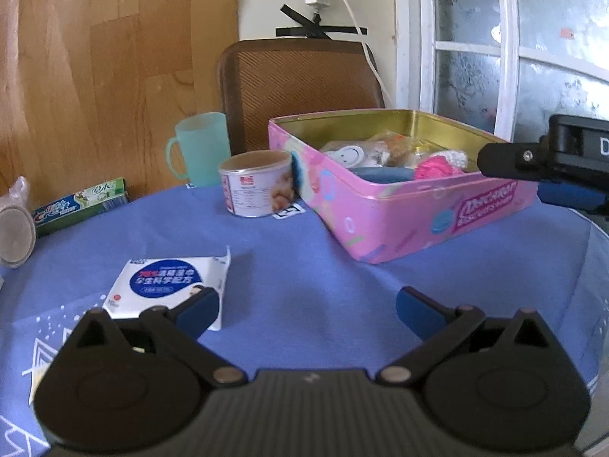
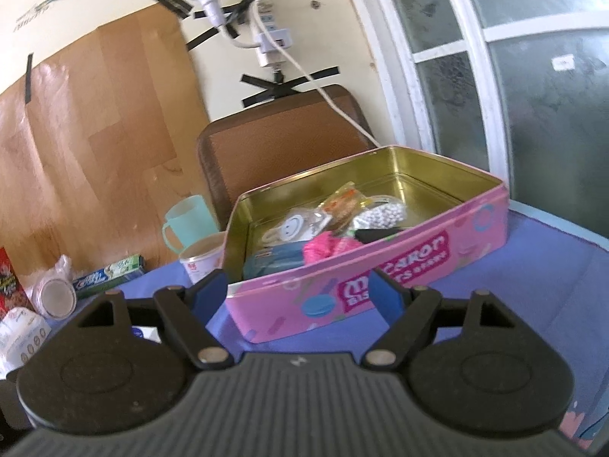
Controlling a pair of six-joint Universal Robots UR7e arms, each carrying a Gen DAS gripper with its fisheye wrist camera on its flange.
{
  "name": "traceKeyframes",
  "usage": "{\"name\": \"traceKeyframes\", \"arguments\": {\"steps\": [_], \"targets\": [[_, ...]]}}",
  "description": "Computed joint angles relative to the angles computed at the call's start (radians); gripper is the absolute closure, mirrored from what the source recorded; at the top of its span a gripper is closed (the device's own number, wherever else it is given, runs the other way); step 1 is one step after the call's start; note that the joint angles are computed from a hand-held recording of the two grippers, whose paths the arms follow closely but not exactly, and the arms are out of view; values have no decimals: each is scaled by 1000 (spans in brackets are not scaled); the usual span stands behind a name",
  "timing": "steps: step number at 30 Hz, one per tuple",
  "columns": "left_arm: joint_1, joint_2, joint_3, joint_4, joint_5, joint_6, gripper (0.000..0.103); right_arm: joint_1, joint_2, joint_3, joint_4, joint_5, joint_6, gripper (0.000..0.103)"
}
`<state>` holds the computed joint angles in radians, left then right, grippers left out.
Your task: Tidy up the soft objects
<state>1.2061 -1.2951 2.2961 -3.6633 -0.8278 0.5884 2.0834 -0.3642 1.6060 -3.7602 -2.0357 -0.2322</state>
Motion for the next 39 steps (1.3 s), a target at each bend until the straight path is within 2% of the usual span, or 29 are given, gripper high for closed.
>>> {"name": "traceKeyframes", "arguments": {"steps": [9,16,39], "targets": [[-69,-4,2,82,66,-99,0,-21,-16,35,-67,31,-30,20],[-92,-2,6,74,85,-99,0,-29,-23,46,-73,54,-35,20],[-63,-41,19,105,59,-159,0,-14,-12,31,-48,58,-55,20]]}}
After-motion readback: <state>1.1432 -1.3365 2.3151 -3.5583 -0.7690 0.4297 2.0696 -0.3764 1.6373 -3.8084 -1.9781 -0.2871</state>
